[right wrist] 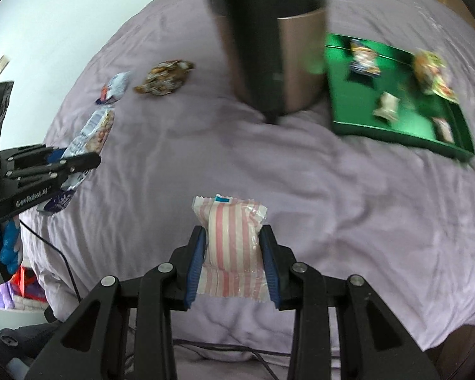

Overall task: Organize snacks
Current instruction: 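Carry the white bar with the left tool while the right tool carries the striped candy to the tray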

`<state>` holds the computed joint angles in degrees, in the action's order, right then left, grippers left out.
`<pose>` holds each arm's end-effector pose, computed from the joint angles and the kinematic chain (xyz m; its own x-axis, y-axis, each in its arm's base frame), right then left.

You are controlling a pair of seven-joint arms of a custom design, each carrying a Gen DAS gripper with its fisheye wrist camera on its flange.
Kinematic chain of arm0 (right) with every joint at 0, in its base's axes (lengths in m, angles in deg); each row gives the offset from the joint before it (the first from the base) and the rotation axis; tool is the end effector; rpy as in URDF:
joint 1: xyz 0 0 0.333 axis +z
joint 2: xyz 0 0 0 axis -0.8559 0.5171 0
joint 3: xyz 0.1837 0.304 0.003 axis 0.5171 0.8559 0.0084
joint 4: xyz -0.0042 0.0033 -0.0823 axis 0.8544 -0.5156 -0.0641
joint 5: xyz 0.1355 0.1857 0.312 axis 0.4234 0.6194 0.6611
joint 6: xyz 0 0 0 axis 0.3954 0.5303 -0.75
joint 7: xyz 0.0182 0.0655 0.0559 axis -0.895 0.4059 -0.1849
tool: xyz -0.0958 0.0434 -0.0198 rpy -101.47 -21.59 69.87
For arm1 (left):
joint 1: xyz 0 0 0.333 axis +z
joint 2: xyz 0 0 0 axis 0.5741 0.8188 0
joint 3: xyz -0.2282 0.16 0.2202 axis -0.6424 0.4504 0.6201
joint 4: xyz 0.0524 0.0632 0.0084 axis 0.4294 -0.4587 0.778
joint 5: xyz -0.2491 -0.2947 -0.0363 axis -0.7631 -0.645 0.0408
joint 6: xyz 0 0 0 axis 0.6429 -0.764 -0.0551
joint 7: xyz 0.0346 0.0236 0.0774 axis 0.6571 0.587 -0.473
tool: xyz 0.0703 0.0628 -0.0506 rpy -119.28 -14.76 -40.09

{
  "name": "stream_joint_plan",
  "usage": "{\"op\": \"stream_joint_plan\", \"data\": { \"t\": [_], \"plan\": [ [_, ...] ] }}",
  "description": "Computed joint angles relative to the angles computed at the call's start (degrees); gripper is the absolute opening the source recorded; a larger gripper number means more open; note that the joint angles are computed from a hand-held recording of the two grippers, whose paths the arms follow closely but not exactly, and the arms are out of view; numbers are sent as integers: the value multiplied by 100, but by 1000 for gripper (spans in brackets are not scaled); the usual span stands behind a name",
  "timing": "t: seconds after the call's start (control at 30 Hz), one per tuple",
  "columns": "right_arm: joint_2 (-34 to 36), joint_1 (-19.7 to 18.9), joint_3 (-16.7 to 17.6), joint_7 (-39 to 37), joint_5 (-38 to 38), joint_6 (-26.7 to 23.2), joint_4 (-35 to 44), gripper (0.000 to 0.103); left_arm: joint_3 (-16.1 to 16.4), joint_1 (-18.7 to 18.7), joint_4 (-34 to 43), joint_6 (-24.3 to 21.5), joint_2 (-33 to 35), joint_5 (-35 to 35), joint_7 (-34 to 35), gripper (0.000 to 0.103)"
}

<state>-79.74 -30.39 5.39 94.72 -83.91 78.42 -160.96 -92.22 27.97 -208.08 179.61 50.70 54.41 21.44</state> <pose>0.4856 0.3683 0.4302 0.2781 -0.9433 -0.1810 -0.9077 -0.1964 -0.3709 0.5197 -0.1563 0.4458 -0.3045 -0.9524 -0.0117 -0.8717 0.2837 -0.3996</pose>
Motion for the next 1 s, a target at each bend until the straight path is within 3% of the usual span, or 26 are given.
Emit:
{"op": "stream_joint_plan", "data": {
  "t": [0.57, 1.0],
  "plan": [
    [-1004, -639, -330, 1308, -1024, 461, -1162, 0, -485, -758, 736, -404, 617, -222, 637, 18],
    [-1146, -1187, -431, 1732, -1693, 657, -1315, 0, -574, -1071, 1594, -585, 1326, -5, 617, 18]
  ]
}}
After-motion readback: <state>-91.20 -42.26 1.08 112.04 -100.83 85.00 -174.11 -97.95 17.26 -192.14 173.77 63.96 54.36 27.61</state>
